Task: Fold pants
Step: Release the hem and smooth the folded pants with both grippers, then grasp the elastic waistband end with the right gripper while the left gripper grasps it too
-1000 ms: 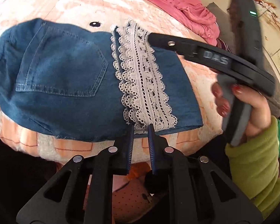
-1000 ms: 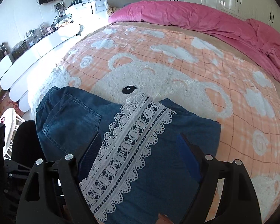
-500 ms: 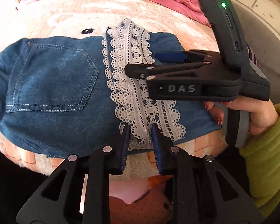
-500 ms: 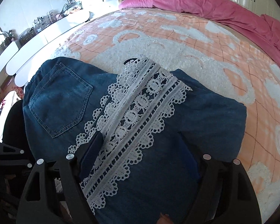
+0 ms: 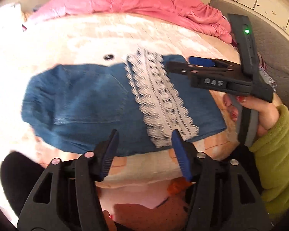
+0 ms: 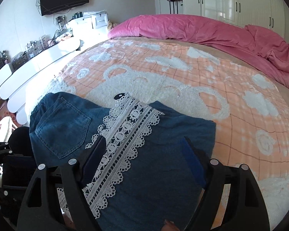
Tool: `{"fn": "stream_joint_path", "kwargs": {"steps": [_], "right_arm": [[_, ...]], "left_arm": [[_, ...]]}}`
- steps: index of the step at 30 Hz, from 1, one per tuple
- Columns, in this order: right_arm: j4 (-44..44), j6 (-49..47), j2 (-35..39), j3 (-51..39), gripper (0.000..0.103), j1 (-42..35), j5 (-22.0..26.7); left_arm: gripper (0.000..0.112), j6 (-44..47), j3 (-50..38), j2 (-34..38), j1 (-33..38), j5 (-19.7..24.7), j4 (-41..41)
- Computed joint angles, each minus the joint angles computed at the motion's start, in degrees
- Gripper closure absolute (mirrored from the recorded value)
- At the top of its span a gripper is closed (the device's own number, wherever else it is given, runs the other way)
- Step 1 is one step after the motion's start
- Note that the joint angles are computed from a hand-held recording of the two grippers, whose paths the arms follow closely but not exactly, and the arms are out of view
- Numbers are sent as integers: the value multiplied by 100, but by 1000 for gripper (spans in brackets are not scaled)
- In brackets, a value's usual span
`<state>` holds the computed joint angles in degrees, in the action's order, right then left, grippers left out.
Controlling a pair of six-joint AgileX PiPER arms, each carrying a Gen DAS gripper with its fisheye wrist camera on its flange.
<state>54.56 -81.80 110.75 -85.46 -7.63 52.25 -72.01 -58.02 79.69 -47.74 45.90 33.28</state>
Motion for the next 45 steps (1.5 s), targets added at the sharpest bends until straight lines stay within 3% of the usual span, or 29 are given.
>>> {"fn": "stream_joint_path", "kwargs": {"steps": [3,10,16,20,33,38,42,45], "right_arm": [[254,233,-213,138,19,-132,288],[281,640,-925,564,16,8,319],[63,1143,-1304,536,10,397,290],[-272,1466,-1376,464,9,784,122],[-1754,2773,-541,-695,8,2116,133],[-2249,3086,-56,-1186,8,2525,245],[-2379,3158,306,-1608,8,2733,543],[-2542,3209,496,-1812,8,2904,594]], "left_arm": [[52,53,-41,-67,100,51,137],[44,-415,186,-506,-329,835,1021],[35,-449,463,-1013,-299,1126,1137],[23,-504,717,-1328,-119,1121,1096],[19,470,1439,-1859,1457,-226,-95],[19,1457,1758,-1946,2437,-1182,-1269],[19,2900,1826,-1712,3215,-1619,-2752],[19,3343,1888,-1543,3536,-1906,-3269]]}}
